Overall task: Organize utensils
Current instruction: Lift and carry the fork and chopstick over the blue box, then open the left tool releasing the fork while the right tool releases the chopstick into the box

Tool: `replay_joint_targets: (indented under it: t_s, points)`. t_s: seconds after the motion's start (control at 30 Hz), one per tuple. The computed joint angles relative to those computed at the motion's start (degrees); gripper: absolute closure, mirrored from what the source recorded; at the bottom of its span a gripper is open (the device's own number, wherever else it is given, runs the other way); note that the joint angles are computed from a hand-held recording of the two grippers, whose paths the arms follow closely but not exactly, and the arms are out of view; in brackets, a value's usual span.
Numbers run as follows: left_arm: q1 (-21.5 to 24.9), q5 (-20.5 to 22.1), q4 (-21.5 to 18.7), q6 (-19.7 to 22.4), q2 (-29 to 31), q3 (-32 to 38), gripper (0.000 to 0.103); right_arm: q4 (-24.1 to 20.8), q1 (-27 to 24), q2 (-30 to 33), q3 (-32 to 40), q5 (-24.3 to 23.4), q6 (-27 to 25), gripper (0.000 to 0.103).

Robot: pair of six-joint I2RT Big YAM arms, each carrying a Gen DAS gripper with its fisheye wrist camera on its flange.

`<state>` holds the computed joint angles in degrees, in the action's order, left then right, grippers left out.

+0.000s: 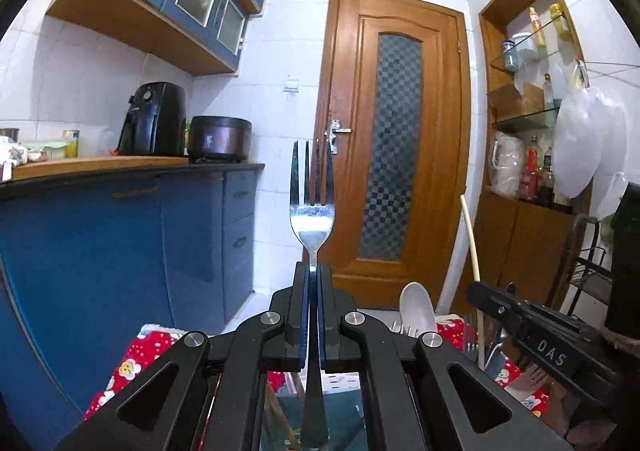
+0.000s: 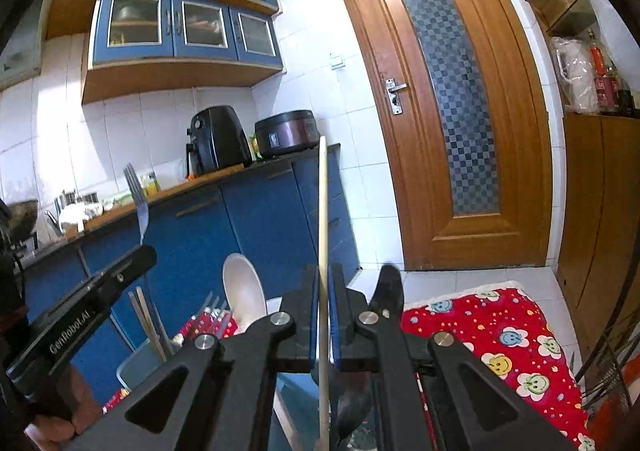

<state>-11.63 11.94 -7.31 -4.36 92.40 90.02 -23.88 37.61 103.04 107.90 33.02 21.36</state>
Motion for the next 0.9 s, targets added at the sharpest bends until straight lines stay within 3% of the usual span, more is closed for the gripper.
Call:
replay_joint_targets:
  t_s: [0.27, 0.47, 0.67, 0.73, 0.9]
  points:
    - [-0.3, 0.4, -1.3, 0.7, -0.2, -1.1, 0.1, -2.8, 1.0, -0.4, 0.1, -0.1, 0.8, 0.096]
    - [-0.2, 1.6, -5.2, 0.7, -0.3, -0.5, 0.098, -4.4, 1.8, -1.1, 0.3, 0.5, 1.3, 0.078]
    - [0.0, 1.8, -6.9, 1.0, -1.7, -1.5, 0.086, -4.0, 3.1, -3.1, -0.8, 1.1, 1.6, 0.07]
    - [0.0, 1.6, -7.1, 1.4, -2.4, -2.0, 0.075, -4.6, 3.6, -3.5, -0.8, 1.4, 1.6, 0.07]
    - [0.1, 1.0, -7.8, 1.7, -4.4, -3.6, 0.074, -6.7, 4.8, -4.8, -1.7, 2.0, 2.8, 0.069]
